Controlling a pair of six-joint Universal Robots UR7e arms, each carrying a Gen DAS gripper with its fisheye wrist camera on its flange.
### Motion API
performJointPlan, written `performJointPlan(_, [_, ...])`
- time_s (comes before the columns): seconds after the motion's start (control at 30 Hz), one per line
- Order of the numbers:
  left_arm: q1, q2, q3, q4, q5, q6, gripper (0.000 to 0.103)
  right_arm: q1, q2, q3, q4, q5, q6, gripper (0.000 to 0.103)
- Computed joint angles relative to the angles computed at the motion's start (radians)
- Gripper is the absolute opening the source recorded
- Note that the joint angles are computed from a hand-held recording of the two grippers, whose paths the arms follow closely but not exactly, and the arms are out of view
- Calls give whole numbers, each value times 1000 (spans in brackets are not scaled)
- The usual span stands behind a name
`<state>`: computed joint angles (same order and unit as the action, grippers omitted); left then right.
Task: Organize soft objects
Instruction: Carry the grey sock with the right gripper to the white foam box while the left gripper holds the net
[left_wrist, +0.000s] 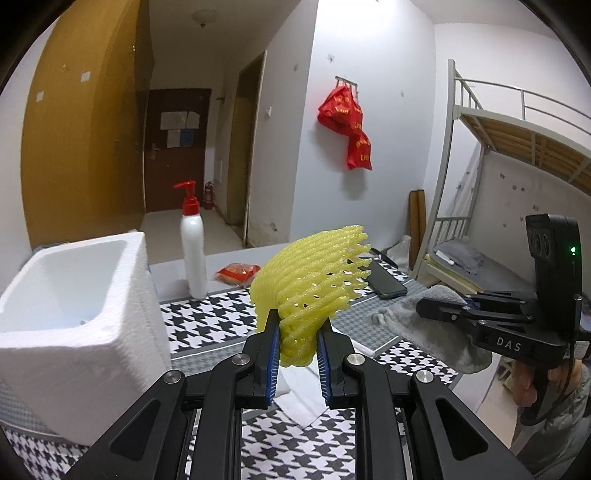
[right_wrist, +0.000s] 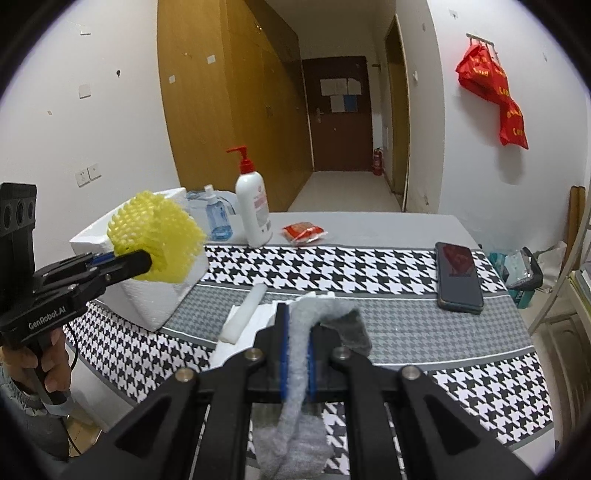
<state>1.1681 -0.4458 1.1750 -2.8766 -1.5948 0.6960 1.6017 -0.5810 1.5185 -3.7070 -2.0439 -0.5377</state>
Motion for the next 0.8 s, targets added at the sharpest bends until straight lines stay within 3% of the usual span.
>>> performJointPlan(0.8, [56, -126, 132, -128, -12, 26, 19, 74, 86, -58, -31, 8, -22, 11])
